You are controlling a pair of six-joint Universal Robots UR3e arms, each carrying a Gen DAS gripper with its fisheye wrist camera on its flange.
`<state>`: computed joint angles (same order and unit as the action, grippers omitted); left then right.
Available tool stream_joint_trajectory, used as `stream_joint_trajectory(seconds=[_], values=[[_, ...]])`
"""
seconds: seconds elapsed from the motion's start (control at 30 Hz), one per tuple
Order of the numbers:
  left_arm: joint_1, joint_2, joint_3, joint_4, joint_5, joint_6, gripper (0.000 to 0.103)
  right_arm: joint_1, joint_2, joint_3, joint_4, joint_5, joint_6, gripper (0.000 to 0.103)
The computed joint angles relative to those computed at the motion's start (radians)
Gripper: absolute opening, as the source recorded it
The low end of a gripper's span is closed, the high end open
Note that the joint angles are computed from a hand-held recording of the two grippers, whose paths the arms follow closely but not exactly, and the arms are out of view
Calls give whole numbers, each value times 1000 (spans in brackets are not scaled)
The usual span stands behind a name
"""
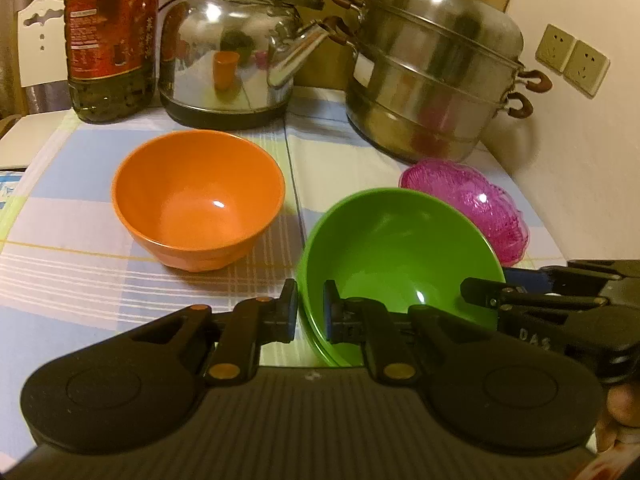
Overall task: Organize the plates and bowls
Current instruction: 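Lift the green bowl with both grippers over the other green bowl, then lower the green bowl into the other green bowl and open both grippers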
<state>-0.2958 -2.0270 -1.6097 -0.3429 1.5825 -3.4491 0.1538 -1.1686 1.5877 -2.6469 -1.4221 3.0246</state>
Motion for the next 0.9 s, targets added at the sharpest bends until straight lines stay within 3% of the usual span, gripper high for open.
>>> stream_joint_trajectory(seconds=[0.23, 0.37, 0.43, 0.9], values=[[15, 18, -30, 33, -9, -30, 11, -82, -31, 18, -2, 129, 98, 33], [14, 18, -33, 46, -8, -35, 11, -117, -38, 22, -9, 188, 151, 10], [13, 16, -34, 48, -8, -35, 11, -122, -36, 22, -16, 192, 163, 4], [21, 27, -57, 75, -14, -43, 11, -132, -38, 24, -19, 205, 202, 4]])
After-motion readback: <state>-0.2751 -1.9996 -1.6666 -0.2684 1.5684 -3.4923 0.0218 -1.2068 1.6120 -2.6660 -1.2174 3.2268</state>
